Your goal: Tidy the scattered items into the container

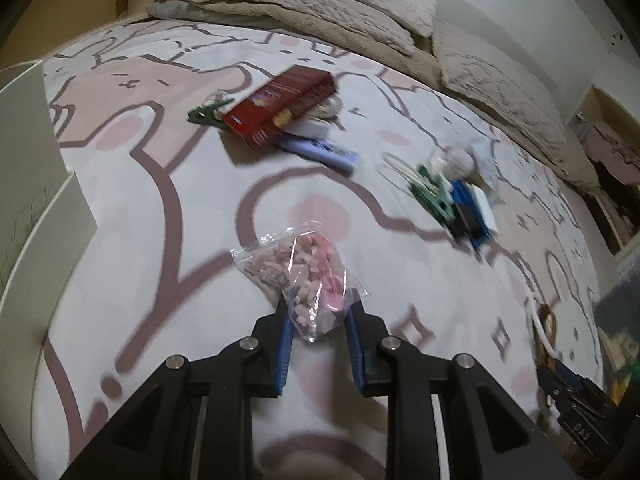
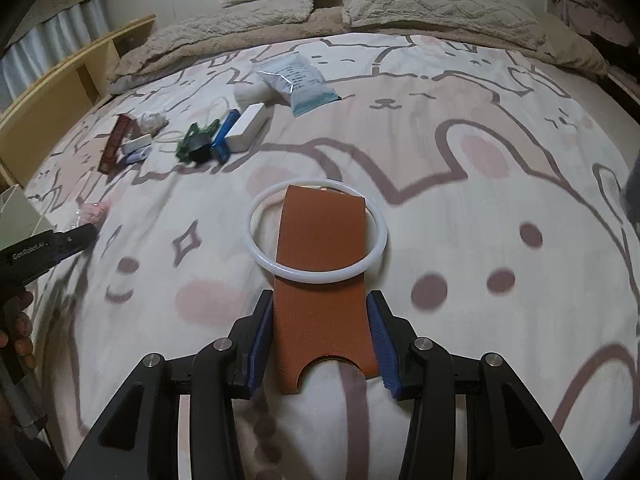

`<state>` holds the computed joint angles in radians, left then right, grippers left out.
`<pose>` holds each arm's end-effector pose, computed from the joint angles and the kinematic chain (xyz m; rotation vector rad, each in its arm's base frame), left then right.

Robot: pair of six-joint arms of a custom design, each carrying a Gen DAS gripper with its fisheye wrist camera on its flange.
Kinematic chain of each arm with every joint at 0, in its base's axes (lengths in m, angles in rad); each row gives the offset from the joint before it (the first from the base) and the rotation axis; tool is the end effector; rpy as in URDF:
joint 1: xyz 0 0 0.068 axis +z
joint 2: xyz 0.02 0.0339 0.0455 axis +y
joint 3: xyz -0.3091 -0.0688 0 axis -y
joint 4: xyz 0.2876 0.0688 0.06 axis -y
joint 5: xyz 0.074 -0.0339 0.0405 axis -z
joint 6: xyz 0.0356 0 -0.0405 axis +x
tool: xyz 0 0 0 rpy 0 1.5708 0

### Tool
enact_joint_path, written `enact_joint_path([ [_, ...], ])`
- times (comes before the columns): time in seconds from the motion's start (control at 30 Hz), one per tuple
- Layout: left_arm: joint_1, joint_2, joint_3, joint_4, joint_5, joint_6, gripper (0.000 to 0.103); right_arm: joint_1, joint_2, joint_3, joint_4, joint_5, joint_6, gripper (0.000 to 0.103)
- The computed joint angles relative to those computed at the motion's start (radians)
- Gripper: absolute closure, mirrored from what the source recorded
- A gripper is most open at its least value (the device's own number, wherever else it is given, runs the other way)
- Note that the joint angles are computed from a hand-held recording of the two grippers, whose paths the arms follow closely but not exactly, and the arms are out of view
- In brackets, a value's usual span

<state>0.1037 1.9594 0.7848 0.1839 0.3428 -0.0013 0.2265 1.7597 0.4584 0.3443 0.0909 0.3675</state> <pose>0.3617 0.0256 0.0674 -0.0022 2.5225 -0.3970 0.2692 0.0587 0.0664 0.2143 2.5174 0.1244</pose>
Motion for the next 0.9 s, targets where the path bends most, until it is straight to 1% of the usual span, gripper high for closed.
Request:
enact_joint_path([
  [0.1,0.004,-0.030,-0.034,-0.032,0.052,0.026,0.079,0.018,-0.027,-0.038,0.016,0.000,0.019,0.056],
  [0.3,-0.024,-0.116,-0.136,-0.051,0.087,0.101,0.079,0.056,-0.080,-0.102,0.036,-0.006,0.041,0.056],
  [0.43,-0.052,-0.173,-0.203,-0.047,0.095,0.147,0.079,0.060,-0.131,-0.161,0.073,-0.064,0.078,0.056],
  [0.47,-0.061,-0.191,-0.223,-0.044,0.099,0.158,0.079,0.049,-0.144,-0.178,0.090,-0.098,0.093,0.056],
  [0.53,-0.074,-0.222,-0.253,-0.041,0.106,0.174,0.079,0.003,-0.161,-0.222,0.156,-0.210,0.139,0.057],
  [0.6,-0.088,-0.255,-0.285,-0.035,0.109,0.192,0.079,-0.073,-0.140,-0.267,0.266,-0.366,0.202,0.057],
  [0.63,-0.095,-0.264,-0.295,-0.033,0.111,0.196,0.079,-0.098,-0.119,-0.281,0.314,-0.418,0.228,0.057],
  [0.7,-0.105,-0.281,-0.312,-0.034,0.118,0.206,0.079,-0.161,-0.046,-0.302,0.444,-0.547,0.291,0.057],
  [0.83,-0.130,-0.307,-0.335,-0.021,0.115,0.213,0.079,-0.266,0.166,-0.326,0.774,-0.780,0.444,0.057],
  [0.9,-0.141,-0.324,-0.346,-0.015,0.113,0.219,0.079,-0.292,0.272,-0.325,0.946,-0.893,0.524,0.057],
])
